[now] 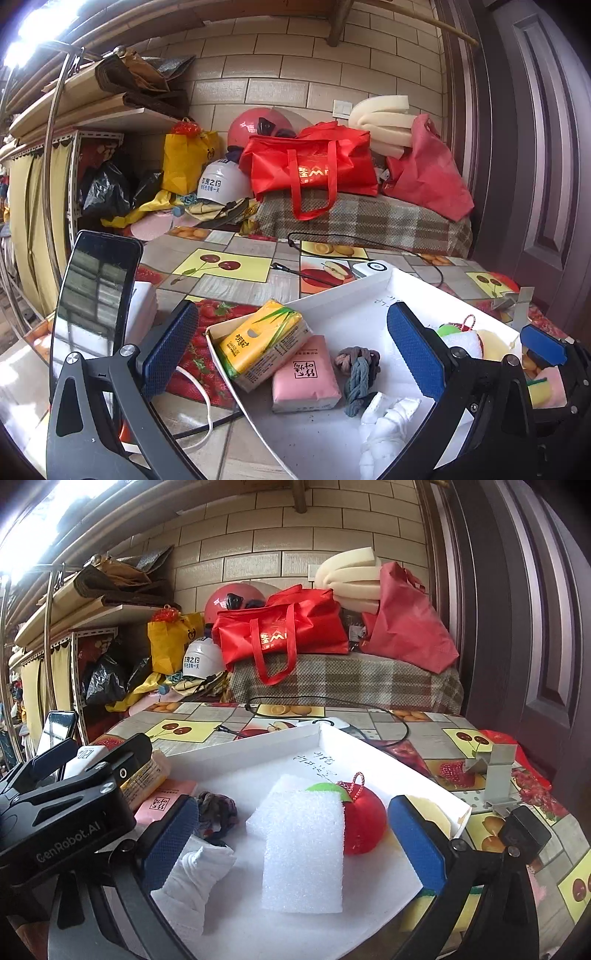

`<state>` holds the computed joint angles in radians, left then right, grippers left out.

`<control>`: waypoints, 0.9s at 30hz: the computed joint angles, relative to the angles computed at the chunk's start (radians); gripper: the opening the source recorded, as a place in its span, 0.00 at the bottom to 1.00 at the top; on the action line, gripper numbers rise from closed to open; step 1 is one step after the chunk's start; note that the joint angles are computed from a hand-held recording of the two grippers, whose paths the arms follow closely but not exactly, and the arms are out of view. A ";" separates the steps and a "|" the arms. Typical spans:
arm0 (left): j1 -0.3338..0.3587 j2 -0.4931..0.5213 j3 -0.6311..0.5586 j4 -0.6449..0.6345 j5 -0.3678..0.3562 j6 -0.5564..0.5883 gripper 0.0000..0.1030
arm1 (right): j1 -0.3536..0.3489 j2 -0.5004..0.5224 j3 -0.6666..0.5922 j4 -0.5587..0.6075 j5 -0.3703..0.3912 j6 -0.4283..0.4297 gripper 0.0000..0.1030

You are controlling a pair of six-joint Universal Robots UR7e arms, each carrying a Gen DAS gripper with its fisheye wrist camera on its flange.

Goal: Organize soft objects
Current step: 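Lower the rope toy and foam block into the tray and open both grippers, then withdraw both grippers from the tray toward the remaining items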

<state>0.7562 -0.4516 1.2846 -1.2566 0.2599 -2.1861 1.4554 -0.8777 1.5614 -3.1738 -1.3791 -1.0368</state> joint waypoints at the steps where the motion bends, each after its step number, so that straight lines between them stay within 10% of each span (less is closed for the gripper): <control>1: -0.001 -0.002 0.004 -0.001 -0.002 -0.008 1.00 | -0.002 -0.003 0.007 -0.011 0.009 -0.003 1.00; 10: -0.011 -0.028 0.031 0.115 -0.005 -0.179 1.00 | -0.033 -0.066 0.102 -0.064 0.068 -0.038 1.00; 27: -0.047 0.084 -0.219 0.984 0.244 -0.778 1.00 | -0.116 -0.203 0.198 -0.007 0.143 -0.018 1.00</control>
<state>0.7096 -0.3673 1.0653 -0.2731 0.5044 -2.9644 1.3396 -1.0806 1.7592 -3.1808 -1.2363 -1.0546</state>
